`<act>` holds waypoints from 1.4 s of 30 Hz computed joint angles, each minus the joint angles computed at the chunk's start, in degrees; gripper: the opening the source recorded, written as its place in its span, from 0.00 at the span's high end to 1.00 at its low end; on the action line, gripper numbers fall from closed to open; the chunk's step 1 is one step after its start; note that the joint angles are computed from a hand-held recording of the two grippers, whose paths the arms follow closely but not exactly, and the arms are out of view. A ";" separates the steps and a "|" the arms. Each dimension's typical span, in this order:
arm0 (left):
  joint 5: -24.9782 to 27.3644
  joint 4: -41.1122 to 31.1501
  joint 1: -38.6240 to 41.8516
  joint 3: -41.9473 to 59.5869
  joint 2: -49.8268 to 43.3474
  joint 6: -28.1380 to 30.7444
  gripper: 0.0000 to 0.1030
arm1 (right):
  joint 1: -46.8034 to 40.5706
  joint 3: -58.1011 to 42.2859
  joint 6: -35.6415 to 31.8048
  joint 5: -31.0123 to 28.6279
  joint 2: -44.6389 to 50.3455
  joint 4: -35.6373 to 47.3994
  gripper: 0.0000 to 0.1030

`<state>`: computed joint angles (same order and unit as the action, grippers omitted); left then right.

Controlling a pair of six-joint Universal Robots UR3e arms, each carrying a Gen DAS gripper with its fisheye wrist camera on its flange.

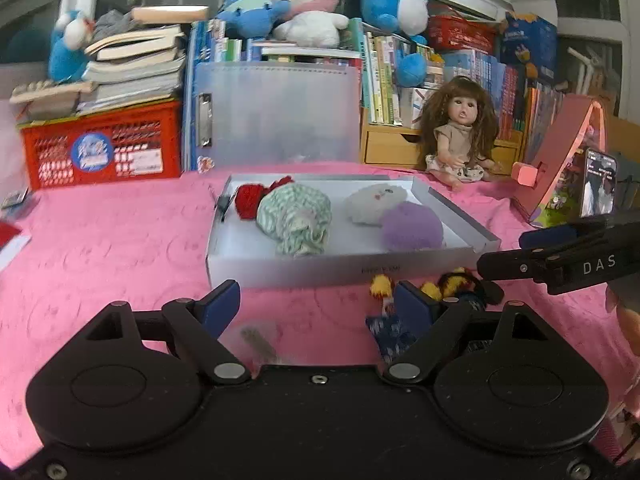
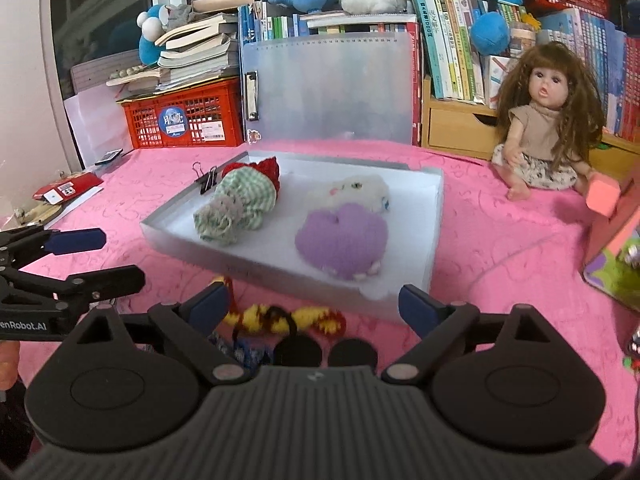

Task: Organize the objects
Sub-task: 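Withdraw both grippers from the tray toward the remaining items, then move left gripper to a black round lid while right gripper approaches another lid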

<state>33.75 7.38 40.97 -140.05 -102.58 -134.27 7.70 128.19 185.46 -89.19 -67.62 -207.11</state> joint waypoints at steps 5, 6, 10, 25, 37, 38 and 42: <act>-3.55 -12.69 6.72 -6.74 8.12 11.94 0.25 | 0.89 4.98 1.32 -1.14 -0.25 -4.84 0.06; -3.70 -15.84 7.70 -7.56 10.01 14.46 0.27 | 1.13 5.68 1.46 -1.51 -0.09 -5.64 0.06; -4.30 -27.59 11.37 -9.90 16.79 23.72 0.34 | 2.59 7.79 1.96 -3.69 0.89 -8.48 0.06; -2.84 -35.33 10.87 -11.83 20.99 29.73 0.49 | 4.77 12.42 2.99 -7.00 4.56 -15.52 0.06; -1.45 -26.23 10.26 -12.89 16.41 26.05 0.54 | 9.90 10.20 0.77 -11.85 9.86 -18.85 0.06; -1.24 -25.45 10.15 -12.89 15.92 25.78 0.54 | 10.13 10.05 0.72 -12.13 10.09 -18.92 0.06; -0.75 -23.82 9.95 -13.08 14.90 25.24 0.57 | 11.16 9.60 0.70 -13.93 11.04 -19.74 0.06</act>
